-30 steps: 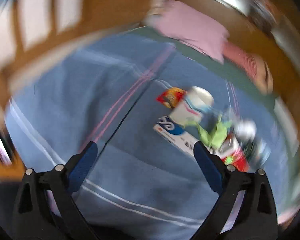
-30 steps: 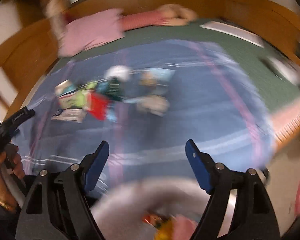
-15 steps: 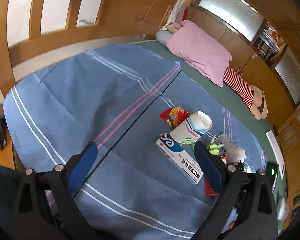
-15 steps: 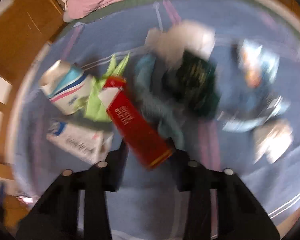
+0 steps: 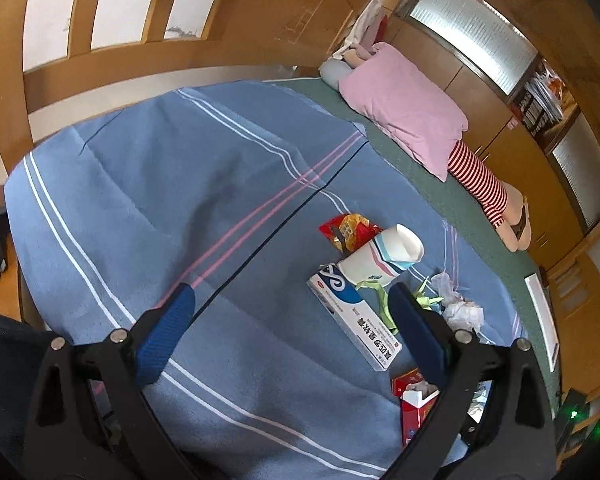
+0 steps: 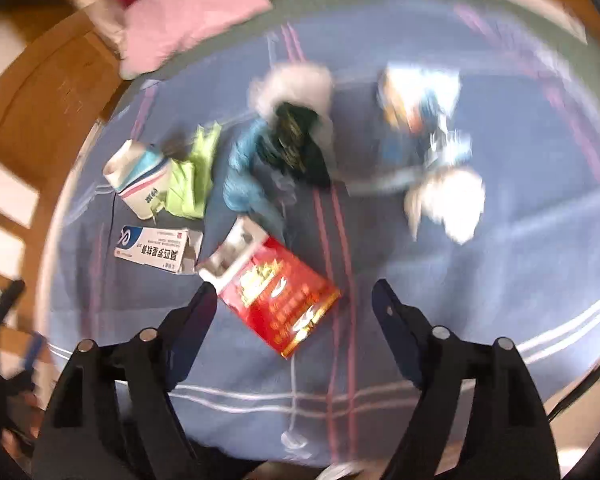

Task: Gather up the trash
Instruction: 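Grasp the white-blue ointment box with the left tool while the right tool grasps the red cigarette pack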

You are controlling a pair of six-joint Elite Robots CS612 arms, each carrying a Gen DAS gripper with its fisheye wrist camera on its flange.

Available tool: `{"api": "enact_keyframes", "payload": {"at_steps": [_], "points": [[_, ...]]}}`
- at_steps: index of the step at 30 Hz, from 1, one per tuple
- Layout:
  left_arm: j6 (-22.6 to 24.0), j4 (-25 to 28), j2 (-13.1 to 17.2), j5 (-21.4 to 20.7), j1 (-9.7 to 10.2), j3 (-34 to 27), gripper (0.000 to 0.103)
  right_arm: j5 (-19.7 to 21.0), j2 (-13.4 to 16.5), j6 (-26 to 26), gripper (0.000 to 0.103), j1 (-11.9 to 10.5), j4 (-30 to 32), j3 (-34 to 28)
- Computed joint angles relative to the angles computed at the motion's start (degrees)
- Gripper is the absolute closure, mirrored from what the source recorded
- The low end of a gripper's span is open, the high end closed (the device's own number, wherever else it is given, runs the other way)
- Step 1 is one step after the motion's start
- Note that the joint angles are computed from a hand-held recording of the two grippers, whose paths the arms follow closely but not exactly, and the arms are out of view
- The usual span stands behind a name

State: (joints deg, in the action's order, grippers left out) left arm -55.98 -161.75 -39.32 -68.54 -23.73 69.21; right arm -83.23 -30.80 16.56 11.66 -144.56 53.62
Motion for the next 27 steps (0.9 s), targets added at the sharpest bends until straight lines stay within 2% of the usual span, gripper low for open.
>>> {"api": "enact_keyframes", "payload": {"at_steps": [2,5,8,10,12,13,14,16,18,19,20,21,22,23,24,25,27], "points": [[0.50,0.31,0.23,-0.99,0.17,-0.42,0.006,-3.47,1.55,-6.14,0.023,1.20,2.96,-3.13],[-1.41,2.41,0.61,-3.31,0.76,-1.30,0.006,-8.66,4.94,-14.03,0.024,2.77,7.88,-8.92],[-3.51,3.95,0.93,-5.42,1.29,-1.86,0.006,-12.13,6.02,-15.93,0.029,3.38,8.57,-9.78],[-4.19,4.95,1.05,-5.23,1.30,-2.15,0.006,-11.20,5.31,-15.70,0.033,3.24,6.31,-8.14],[-3.73,6.36,1.36,-5.46,1.25,-2.91,0.006,-7.68,4.14,-14.32,0.036,2.73,5.03,-6.20],[-2.79,7.68,1.68,-6.08,1.26,-3.68,0.006,-6.40,2.98,-13.71,0.045,2.36,3.69,-4.13],[-1.90,8.88,1.92,-6.31,1.20,-4.31,0.006,-4.47,1.70,-12.94,0.064,1.86,1.52,-1.87],[2.22,13.44,3.17,-5.88,0.81,-7.07,0.006,-3.96,-0.58,-10.43,0.070,1.57,-1.97,1.79],[7.82,21.18,5.25,-6.60,0.56,-11.89,0.007,-2.38,-2.51,-9.56,0.074,0.94,-5.18,4.85],[9.00,23.89,6.20,-7.01,0.51,-13.92,0.008,-1.77,-3.18,-9.43,0.074,0.66,-6.22,5.98],[9.24,24.20,7.35,-8.43,0.60,-16.00,0.009,-1.47,-3.51,-9.30,0.074,0.45,-6.24,6.52],[8.82,22.11,8.00,-9.90,0.74,-16.80,0.009,-1.61,-3.74,-8.99,0.073,0.39,-5.87,6.90],[8.32,20.80,8.57,-10.72,0.82,-17.56,0.008,-1.71,-3.74,-8.43,0.070,0.30,-5.03,6.99],[7.51,21.89,9.57,-11.30,0.86,-19.46,0.008,-1.14,-3.72,-7.75,0.060,0.04,-4.05,7.02],[7.45,23.93,10.77,-12.05,0.93,-21.85,0.008,-0.09,-3.89,-6.98,0.055,-0.27,-3.82,7.44],[7.97,26.02,11.98,-12.76,1.02,-24.22,0.008,0.61,-3.23,-6.25,0.045,-0.35,-3.75,6.82],[8.87,34.38,15.68,-13.49,1.19,-31.78,0.008,1.64,-3.19,-5.51,0.040,-0.64,-4.45,7.58]]}}
